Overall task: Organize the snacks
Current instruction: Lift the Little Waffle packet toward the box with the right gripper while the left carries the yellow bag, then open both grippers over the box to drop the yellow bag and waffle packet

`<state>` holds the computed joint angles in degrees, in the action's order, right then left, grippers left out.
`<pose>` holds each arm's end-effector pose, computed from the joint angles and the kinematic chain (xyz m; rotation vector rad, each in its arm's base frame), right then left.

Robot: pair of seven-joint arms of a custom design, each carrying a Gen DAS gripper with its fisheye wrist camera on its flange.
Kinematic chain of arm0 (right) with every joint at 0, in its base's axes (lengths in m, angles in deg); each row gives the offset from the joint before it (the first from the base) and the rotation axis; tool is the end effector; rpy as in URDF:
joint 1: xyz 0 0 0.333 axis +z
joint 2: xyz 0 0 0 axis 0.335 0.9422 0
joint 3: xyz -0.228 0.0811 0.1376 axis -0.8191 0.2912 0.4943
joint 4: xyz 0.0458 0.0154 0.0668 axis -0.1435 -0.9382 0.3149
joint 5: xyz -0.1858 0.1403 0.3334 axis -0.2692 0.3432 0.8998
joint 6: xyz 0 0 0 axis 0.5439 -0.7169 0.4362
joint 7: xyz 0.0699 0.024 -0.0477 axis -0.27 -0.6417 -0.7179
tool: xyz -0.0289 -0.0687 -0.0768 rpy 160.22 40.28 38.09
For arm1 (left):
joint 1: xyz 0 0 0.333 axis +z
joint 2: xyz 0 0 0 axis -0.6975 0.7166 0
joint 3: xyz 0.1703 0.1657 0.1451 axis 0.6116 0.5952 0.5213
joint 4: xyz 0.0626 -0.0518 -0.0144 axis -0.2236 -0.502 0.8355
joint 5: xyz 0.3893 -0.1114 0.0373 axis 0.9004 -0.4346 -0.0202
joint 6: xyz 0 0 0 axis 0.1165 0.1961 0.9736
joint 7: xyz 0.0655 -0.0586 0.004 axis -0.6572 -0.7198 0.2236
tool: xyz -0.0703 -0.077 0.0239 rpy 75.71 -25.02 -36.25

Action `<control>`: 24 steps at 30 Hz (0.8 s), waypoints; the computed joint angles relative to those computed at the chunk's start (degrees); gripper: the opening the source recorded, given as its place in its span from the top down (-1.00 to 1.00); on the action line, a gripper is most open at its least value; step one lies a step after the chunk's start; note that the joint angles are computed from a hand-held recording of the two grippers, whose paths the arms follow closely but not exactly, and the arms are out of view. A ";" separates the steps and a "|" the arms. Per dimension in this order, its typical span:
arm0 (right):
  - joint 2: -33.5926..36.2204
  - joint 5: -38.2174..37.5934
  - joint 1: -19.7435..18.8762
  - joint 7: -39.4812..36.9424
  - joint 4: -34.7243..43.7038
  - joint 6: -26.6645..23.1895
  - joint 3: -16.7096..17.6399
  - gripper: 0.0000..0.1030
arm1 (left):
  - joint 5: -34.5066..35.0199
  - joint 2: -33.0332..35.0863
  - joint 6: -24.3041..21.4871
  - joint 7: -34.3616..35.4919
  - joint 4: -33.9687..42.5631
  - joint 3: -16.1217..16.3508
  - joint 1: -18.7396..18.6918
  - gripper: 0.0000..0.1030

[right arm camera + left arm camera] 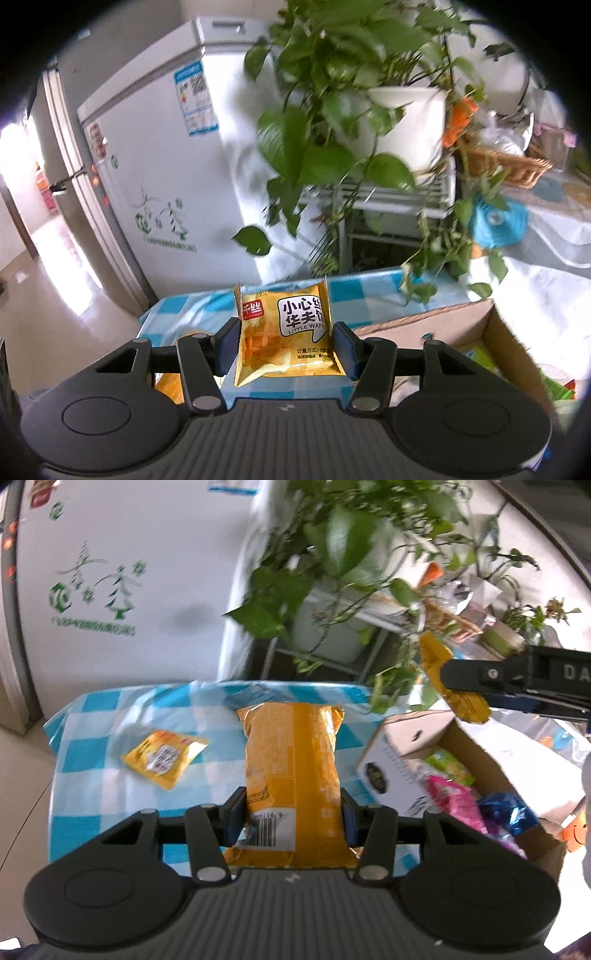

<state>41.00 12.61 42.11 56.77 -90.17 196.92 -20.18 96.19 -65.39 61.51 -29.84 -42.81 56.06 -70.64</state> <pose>0.4895 0.1743 0.5354 -1.8458 1.0783 -0.3420 0.3866 -0.4325 0.5037 -2.0170 1.4429 -0.9346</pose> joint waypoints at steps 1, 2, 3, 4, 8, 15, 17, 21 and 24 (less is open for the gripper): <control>-0.19 0.45 -0.03 -0.39 -0.01 0.19 -0.36 -0.18 | 0.56 0.77 -0.03 0.03 1.07 -0.21 -0.07 0.05; -0.43 0.97 -0.13 -0.80 -0.05 0.39 -0.77 -0.18 | 1.07 1.53 0.03 0.08 2.09 -0.32 -0.20 0.05; -0.50 1.27 -0.28 -1.02 0.10 0.44 -1.07 -0.18 | 1.60 2.45 -0.05 0.21 3.28 -0.39 -0.38 0.05; -0.65 1.74 -0.41 -1.45 0.08 0.60 -1.41 -0.18 | 2.23 3.62 -0.26 0.50 4.79 -0.48 -0.67 0.05; -1.30 3.53 -1.28 -2.45 -0.07 1.21 -2.65 -0.18 | 3.74 7.67 -0.02 1.44 9.56 0.03 -2.17 0.05; -1.29 3.81 -3.67 -1.42 0.26 1.17 -3.68 -0.19 | 4.74 15.52 1.16 3.65 18.46 1.98 -5.77 0.04; -1.00 3.13 -4.64 0.18 0.40 1.20 -3.58 -0.20 | 4.48 18.13 1.54 4.89 21.50 2.67 -6.90 0.04; -0.72 2.00 -6.14 3.17 0.51 0.97 -3.74 -0.20 | 3.17 22.84 2.14 8.03 27.18 4.20 -9.17 0.04; -0.31 0.05 -7.41 6.57 0.52 1.32 -3.19 -0.20 | 1.84 25.82 2.62 9.84 30.72 5.38 -10.65 0.04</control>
